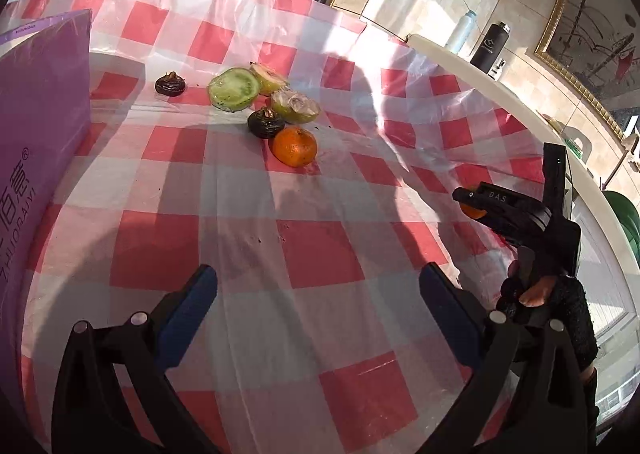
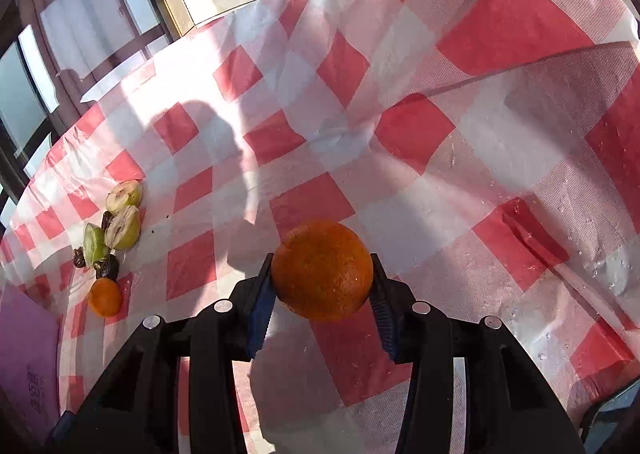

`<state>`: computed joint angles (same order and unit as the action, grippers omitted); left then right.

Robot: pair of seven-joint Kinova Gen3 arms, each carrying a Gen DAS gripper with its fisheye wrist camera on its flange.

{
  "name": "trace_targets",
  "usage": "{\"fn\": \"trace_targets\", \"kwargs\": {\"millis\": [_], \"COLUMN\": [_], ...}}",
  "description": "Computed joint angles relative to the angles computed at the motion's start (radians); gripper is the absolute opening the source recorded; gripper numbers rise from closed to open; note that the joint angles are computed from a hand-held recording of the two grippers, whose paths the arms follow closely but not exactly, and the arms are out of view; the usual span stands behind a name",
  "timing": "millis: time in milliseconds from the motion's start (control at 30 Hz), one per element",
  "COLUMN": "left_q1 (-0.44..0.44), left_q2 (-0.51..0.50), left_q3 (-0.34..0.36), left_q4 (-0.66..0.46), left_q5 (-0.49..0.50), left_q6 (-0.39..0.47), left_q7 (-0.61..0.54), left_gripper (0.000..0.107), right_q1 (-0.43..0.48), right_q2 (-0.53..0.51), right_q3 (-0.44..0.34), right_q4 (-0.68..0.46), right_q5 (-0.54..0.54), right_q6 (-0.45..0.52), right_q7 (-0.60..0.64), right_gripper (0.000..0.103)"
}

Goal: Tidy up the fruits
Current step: 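Grasp an orange with the right gripper while the left gripper grasps another orange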

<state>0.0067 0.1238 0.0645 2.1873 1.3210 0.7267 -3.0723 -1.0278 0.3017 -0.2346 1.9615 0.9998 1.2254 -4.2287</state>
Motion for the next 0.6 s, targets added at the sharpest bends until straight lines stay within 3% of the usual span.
{"fn": "trace_targets", "kwargs": {"millis": [100, 200, 300, 367, 500, 600], "left_q1": [0.010, 0.015, 0.043, 0.119, 0.304, 0.443], "left_q2": [-0.001, 0.002, 0.026, 0.046, 0.138, 0.211], "left_q3": [0.004, 0.007, 0.025, 0.005, -0.089, -0.193], "left_q4": [-0.006, -0.017, -0.059, -0.104, -0.235, -0.345], "left_q5": [-0.017, -0.034, -0.075, -0.109, -0.184, -0.267], "left_q6": [-0.017, -0.030, -0.088, -0.169, -0.270, -0.272], "left_q7": [0.023, 0.065, 0.150, 0.215, 0.378, 0.500], "left_gripper": [0.101, 0.101, 0.101, 0.101, 0.101, 0.097], "right_q1": [0.009, 0.078, 0.061, 0.013, 0.027, 0.032], "right_q2": [0.017, 0.036, 0.003, -0.019, -0.018, -0.022], "right_q3": [-0.050, -0.090, -0.032, 0.025, -0.001, -0.009], "right_q4": [0.000, -0.044, -0.017, 0.030, 0.060, 0.078], "right_q5": [0.114, 0.149, 0.154, 0.173, 0.221, 0.250], "right_q6": [-0.039, -0.064, -0.121, -0.165, -0.158, -0.167], "right_q7": [-0.024, 0.071, 0.065, -0.011, -0.074, -0.107], "right_gripper": [0.044, 0.044, 0.044, 0.044, 0.045, 0.045]}}
